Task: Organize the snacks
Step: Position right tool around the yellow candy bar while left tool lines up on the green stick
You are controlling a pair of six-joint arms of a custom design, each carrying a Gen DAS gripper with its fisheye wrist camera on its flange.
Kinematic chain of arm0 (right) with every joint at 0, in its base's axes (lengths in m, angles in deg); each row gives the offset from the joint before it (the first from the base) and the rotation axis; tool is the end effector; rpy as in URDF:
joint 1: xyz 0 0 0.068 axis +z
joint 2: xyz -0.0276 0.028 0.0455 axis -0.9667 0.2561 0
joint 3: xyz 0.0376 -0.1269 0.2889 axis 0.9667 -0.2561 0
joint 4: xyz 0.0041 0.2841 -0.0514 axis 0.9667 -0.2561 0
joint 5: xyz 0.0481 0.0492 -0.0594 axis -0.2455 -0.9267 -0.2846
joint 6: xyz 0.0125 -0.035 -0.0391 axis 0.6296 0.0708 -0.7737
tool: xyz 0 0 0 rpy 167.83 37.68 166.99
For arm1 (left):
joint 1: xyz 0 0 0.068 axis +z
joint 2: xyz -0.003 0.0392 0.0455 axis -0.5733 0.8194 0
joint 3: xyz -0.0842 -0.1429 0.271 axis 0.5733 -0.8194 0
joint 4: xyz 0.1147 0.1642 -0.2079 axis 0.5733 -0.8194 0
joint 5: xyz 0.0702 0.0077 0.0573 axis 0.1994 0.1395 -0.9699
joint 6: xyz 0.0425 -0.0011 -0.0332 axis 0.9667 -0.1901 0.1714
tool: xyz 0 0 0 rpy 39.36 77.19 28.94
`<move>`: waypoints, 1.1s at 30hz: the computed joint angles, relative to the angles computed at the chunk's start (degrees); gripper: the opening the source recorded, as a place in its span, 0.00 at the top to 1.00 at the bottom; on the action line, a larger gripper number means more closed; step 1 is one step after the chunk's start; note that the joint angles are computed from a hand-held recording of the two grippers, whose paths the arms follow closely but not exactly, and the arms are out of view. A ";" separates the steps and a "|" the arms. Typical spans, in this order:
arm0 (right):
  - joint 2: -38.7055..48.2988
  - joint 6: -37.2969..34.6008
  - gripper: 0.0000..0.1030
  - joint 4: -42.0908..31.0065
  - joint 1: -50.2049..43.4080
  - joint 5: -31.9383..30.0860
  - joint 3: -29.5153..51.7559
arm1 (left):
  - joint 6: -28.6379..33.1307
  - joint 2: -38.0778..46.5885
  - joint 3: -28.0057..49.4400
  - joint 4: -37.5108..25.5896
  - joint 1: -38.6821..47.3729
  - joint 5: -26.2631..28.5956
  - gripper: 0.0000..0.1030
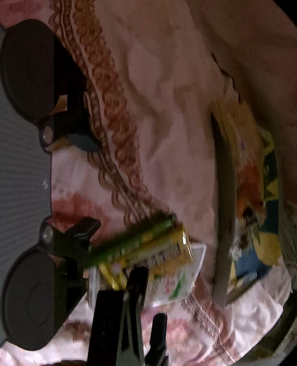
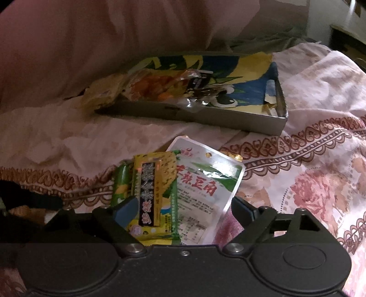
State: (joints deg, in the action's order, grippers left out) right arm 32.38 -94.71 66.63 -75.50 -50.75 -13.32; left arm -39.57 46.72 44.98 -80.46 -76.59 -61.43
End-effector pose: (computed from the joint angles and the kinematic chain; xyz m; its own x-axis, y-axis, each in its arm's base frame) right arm 0.3010 0.0071 0.0987 -0.7215 -0.2648 -0.6398 -0.3621 0.9319 0.0227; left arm 0.2576 -0.2157 0.0952 -0.8907 -0.0594 -0.4508 -0.0398 0.9978 -0.0529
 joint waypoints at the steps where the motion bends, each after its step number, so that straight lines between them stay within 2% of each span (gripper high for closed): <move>1: 0.13 -0.26 0.14 -0.01 0.12 0.11 -0.01 | -0.19 -0.25 -0.36 0.48 0.23 0.40 0.30; 5: 0.56 -1.18 0.14 -0.23 0.53 0.70 -0.04 | -0.42 -1.31 -1.39 2.27 -0.03 2.08 0.17; 11: 2.05 -3.11 0.15 -1.65 0.14 -0.18 1.10 | -0.15 -0.66 -1.85 5.05 -1.63 2.91 0.13; 16: 3.23 -4.91 0.16 -2.63 0.67 -2.68 2.52 | 0.93 0.92 -0.59 5.10 -3.12 0.62 0.09; 25: 4.60 -7.66 0.13 1.84 2.69 1.22 1.51 | 1.64 2.56 0.12 6.57 -4.32 -1.42 0.04; 33: 3.20 -5.59 0.18 -5.78 1.41 4.18 4.61 | 0.68 1.53 -0.76 6.48 -3.30 0.45 0.04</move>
State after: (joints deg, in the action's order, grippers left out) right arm 35.58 -100.30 60.86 -74.09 -46.57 -8.70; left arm -38.88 48.25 44.23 -73.98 -79.89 -60.98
